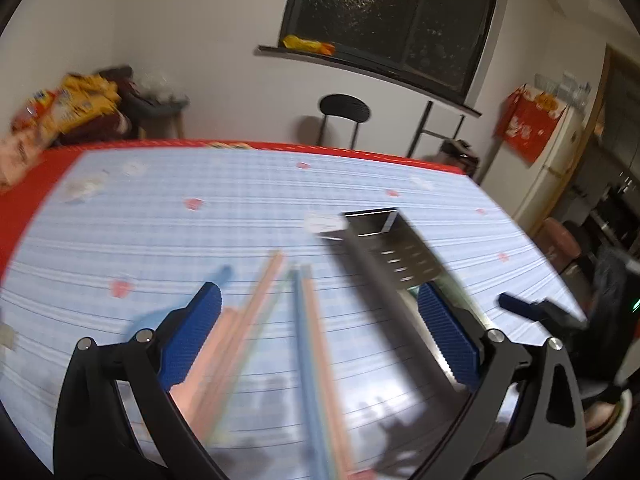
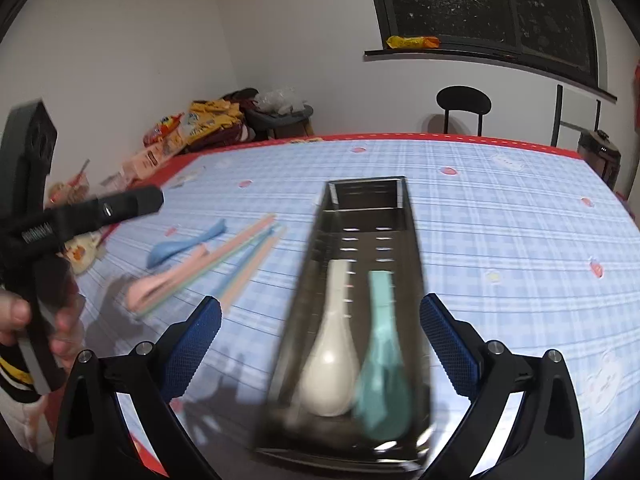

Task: Organize utensils
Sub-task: 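Move the right gripper back over the chopsticks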

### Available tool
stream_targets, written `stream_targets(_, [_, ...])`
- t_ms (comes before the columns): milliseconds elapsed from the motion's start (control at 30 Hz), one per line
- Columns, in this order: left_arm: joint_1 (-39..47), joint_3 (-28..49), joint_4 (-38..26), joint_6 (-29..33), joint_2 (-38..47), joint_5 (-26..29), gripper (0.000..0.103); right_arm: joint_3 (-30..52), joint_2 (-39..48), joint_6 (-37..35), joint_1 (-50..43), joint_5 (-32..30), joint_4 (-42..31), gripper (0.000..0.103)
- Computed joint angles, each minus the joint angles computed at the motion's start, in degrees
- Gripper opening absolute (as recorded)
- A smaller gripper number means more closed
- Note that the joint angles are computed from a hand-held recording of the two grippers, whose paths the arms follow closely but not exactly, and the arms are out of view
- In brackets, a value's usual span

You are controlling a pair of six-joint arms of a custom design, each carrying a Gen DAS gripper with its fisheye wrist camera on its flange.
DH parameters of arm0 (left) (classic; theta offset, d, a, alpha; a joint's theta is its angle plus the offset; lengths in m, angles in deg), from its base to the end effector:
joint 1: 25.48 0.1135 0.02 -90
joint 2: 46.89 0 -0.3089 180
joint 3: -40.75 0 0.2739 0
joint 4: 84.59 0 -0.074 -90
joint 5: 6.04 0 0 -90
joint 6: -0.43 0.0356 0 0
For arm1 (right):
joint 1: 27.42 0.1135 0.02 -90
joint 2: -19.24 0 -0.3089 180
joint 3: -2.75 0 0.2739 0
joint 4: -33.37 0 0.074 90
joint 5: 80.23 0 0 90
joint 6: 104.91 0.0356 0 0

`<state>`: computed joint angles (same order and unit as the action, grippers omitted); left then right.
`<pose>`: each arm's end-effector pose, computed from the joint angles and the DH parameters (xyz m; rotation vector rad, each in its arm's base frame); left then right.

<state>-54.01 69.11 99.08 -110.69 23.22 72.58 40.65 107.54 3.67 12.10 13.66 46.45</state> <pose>0.1834 -0.0917 0.1544 0.0361 2.2318 -0.2541 0.2118 0.1716 0.1448 -0.3739 2.2325 0.4769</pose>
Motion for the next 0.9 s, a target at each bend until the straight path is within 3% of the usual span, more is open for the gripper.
stream_targets(100, [4.5,-3.2,-1.9,4.9,-6.2,0.4,0.097,1.0,0.3,3.1,3.4,1.6,0.2,0.097])
stream_targets(267, [17.4,-7.7,-3.5,14.7,-14.4,8.0,0.097,4.4,3.7,7.6,9.2,5.3,0.6,0.097])
stream_targets(400, [29.0,-10.6,-1.0,22.2,-14.5,16.8,0.097,7.6,7.6,11.4,12.5,7.9,0.2,0.097])
stream_targets(500, [35.1,-12.4,5.0,27.4,-9.2,23.4,0.097,9.8,10.3,13.5,14.6,9.5,-0.9,0.094])
stream_targets(667, [33.4,-12.4,14.9,27.6,1.4,24.2,0.097,13.1,14.6,16.1,17.2,11.2,-2.9,0.069])
stream_targets(833, [28.4,-12.9,24.3,27.9,8.7,23.5,0.095,15.9,17.4,17.6,18.5,13.0,-7.3,0.035])
stream_targets(867, [28.5,-13.3,25.4,28.6,10.2,24.7,0.092,16.5,17.8,17.4,18.7,13.6,-8.2,0.032])
stream_targets(900, [28.2,-13.3,25.3,28.8,11.0,25.0,0.08,17.2,18.3,17.1,19.1,14.5,-9.4,0.028])
